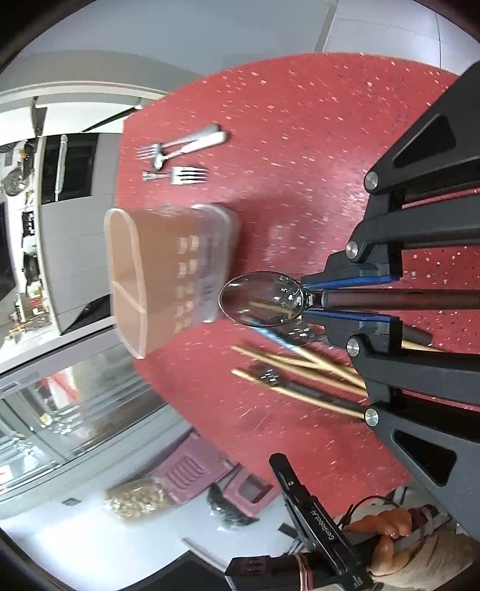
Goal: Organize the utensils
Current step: 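Close the right gripper on a dark spoon handle and lift it, then close the left gripper on a wooden chopstick while the right gripper holds the spoon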
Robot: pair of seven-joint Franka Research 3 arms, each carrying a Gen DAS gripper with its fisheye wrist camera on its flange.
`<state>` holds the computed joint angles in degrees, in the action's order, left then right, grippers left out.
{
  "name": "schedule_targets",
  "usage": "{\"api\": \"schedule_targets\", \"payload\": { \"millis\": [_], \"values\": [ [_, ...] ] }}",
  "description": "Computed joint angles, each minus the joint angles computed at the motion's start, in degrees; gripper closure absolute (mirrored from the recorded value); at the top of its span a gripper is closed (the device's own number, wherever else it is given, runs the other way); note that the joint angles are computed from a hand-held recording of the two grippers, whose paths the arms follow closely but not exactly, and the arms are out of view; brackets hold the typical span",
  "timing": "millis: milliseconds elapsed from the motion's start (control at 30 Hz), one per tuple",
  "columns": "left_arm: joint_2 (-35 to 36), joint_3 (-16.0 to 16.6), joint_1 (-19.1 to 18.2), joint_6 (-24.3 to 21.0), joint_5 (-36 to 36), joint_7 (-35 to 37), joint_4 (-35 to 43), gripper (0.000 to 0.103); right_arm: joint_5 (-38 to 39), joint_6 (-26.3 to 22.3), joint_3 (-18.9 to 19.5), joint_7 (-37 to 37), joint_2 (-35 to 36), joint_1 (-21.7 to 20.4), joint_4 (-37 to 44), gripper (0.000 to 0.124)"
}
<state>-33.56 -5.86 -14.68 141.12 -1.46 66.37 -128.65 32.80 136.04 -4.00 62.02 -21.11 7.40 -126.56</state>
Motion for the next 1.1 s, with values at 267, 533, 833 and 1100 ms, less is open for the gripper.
{"api": "schedule_targets", "payload": {
  "millis": [267,533,833,1100],
  "values": [
    [4.21,-1.28,1.63,0.79,1.73,-1.3,4.75,0.08,2.02,0.02,-0.68,-0.4,0.58,0.2,2.86,0.111],
    [7.91,-3.7,4.85,-6.56,7.04,-9.04,6.56,0.08,3.22,-1.41,-0.9,-0.97,1.74,0.22,2.59,0.111],
    [11.3,-4.85,5.93,-6.04,12.15,-11.46,5.16,0.0,4.79,-3.07,-1.03,-1.78,1.77,-0.15,1.68,0.111],
    [18.71,-4.29,6.79,-3.08,16.02,-12.92,6.8,0.002,5.49,-3.78,-1.13,-2.05,1.89,-0.45,1.53,0.111]
  ]
}}
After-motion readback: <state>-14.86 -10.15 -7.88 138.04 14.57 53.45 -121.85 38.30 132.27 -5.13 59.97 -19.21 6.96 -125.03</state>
